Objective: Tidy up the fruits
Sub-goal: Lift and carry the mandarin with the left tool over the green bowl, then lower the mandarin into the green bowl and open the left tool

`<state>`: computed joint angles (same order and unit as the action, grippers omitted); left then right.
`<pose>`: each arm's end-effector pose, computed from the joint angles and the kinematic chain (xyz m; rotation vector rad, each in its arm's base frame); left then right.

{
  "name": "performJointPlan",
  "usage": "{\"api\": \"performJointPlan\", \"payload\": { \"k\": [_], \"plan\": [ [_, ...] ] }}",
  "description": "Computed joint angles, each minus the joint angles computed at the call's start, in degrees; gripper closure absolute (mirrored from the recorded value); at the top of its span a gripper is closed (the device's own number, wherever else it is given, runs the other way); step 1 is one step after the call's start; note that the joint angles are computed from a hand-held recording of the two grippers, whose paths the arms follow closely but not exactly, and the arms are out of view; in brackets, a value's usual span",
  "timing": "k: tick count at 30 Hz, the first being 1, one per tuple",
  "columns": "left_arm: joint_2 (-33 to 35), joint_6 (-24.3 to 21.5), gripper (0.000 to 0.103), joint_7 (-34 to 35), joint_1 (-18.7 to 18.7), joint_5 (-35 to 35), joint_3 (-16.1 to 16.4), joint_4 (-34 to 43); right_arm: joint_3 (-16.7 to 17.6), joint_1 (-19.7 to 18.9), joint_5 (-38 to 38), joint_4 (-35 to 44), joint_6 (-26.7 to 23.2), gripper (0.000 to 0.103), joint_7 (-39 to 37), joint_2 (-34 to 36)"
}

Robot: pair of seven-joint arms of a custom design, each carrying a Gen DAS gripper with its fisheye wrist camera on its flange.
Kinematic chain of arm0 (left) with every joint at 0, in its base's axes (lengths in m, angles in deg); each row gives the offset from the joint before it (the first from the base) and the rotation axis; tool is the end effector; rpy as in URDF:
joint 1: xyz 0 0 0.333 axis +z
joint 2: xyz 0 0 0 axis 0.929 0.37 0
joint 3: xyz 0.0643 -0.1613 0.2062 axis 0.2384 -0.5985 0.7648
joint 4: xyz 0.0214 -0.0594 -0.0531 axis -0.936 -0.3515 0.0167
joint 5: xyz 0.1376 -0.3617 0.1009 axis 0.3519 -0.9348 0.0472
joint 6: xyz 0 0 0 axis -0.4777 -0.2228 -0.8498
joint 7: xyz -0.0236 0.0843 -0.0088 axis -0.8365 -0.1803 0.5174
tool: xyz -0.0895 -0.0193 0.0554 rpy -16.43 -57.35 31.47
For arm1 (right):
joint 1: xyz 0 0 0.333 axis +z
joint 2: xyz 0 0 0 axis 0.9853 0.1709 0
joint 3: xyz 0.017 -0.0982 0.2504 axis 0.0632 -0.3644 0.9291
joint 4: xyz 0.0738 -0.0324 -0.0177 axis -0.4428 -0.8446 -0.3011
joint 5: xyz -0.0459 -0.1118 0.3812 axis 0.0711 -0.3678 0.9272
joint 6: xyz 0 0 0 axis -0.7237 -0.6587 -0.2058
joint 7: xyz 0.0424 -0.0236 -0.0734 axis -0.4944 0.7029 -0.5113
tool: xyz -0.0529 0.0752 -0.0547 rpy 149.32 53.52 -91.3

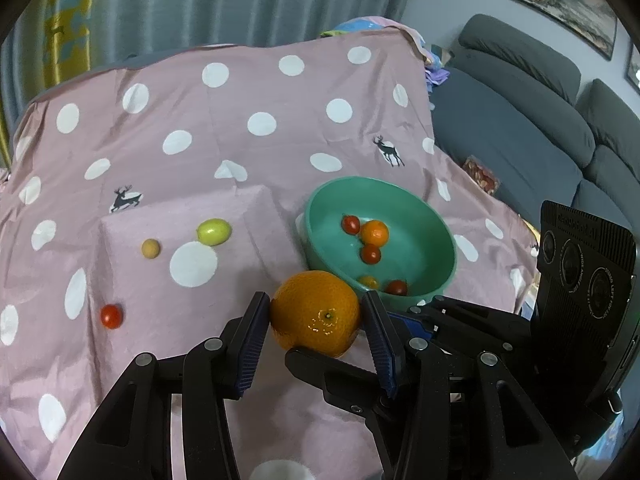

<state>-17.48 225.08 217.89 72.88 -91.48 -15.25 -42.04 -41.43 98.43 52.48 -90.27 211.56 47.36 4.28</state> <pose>0.6907 -0.1205 0.4400 -1.3900 2.4321 -1.0766 0.6398 0.3135 0.4403 -1.5842 1.4404 -0.1792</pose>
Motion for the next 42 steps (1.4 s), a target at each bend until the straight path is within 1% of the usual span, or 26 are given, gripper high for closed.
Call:
{"api": "performJointPlan", "payload": {
  "k": [12,25,33,42],
  "plan": [
    [3.6,-1.0,0.056,-1.3,-1.8,3.7,-0.7,4.2,0.3,-1.7,1.9,-1.7,1.6,0.057,0.0,-0.3],
    [9.8,-3.9,0.056,-3.1,-3.6,8.1,-2.0,12.0,-1.1,-2.5,1.5,-3.1,2.5,0.057,2.4,-0.4],
    [14.6,-6.8,0.056,-3.7,-5.1,10.4,-2.8,18.5,-2.1,-3.1,0.6,-5.2,3.3,0.057,4.5,-1.4],
    [22.5,-12.3,0.056,-6.0,-8.2,13.8,-2.7,29.9,-3.9,-3.4,-1.1,-5.9,2.8,0.057,7.8,-1.2]
  ]
}}
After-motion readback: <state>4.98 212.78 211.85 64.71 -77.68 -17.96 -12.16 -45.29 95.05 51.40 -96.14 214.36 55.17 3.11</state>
